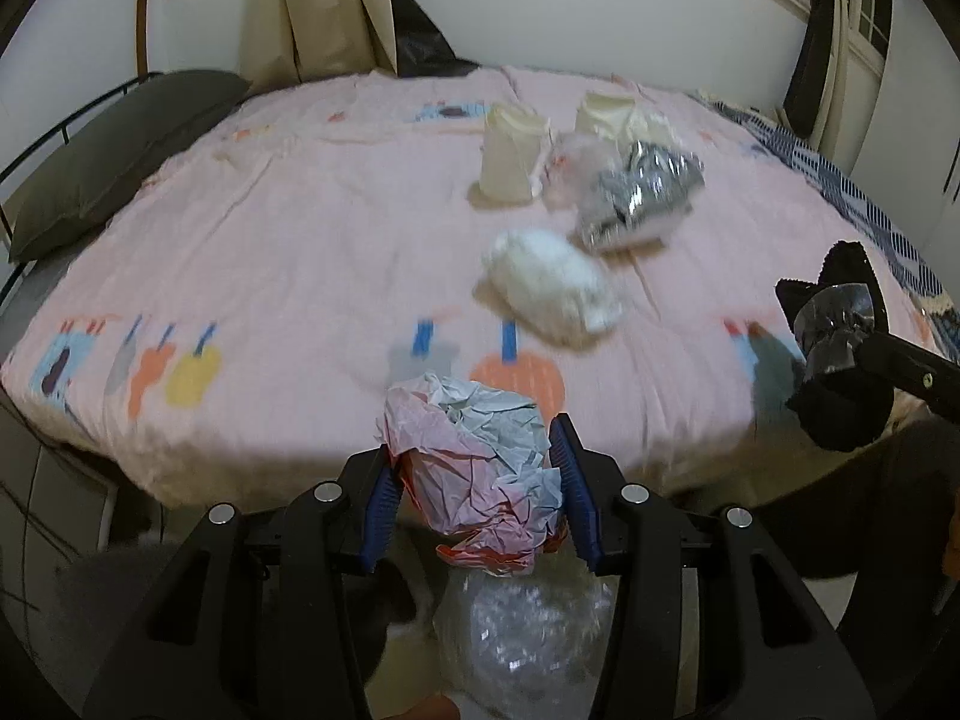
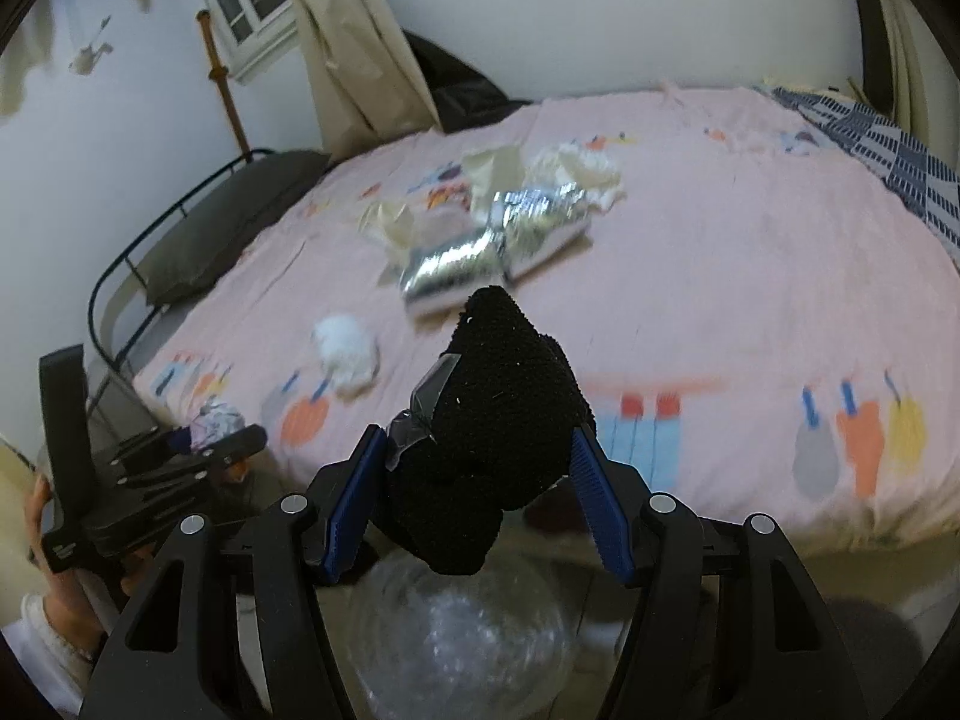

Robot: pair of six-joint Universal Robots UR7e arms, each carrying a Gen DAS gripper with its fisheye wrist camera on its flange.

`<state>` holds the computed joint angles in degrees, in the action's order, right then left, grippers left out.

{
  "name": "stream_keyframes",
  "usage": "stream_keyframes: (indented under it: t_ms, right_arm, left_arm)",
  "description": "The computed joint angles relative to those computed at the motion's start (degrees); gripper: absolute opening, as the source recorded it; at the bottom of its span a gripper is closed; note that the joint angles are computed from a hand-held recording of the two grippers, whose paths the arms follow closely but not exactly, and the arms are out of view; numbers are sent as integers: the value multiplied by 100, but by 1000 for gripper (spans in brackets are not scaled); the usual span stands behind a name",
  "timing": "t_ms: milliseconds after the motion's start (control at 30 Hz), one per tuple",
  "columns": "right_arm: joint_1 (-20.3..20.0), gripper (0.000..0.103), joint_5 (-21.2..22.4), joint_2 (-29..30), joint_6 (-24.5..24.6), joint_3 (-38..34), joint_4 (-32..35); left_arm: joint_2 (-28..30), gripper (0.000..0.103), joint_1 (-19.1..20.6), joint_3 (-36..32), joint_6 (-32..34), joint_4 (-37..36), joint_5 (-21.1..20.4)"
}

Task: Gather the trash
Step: 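Carry both items down to the clear plastic bag and open both tools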

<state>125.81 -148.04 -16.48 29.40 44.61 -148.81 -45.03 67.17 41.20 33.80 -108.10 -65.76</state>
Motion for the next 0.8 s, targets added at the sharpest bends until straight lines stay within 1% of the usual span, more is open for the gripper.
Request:
stream_keyframes:
  t_ms: [100,233,333,433,467,567,667,800]
  right_arm:
    - [10,58,271,-81,490,218,228]
    - [-46,58,661,-109,1234,310,771]
    - [-157,57,1108,-130,1806,396,1107]
    - [-257,57,1366,-106,2151,421,1344]
    - [-294,57,1445,-91,2275,426,1407]
    - [-402,56,1652,-73,2648,459,1592]
    - [-487,55,1800,-5,2903,415,1855]
    - [-596,55,2015,73,3102,360,2101]
  left_arm:
    - [-170,48,24,251,-193,135,128]
    - [-326,48,40,493,-343,397,313]
    - [-384,48,62,630,-547,753,544]
    - [-379,48,84,690,-760,1070,709]
    - [-330,48,99,654,-904,1303,817]
    - [-276,48,112,704,-1084,1578,1055]
    - [-164,48,126,663,-1287,1943,1189]
    - [9,48,152,568,-1618,2425,1336]
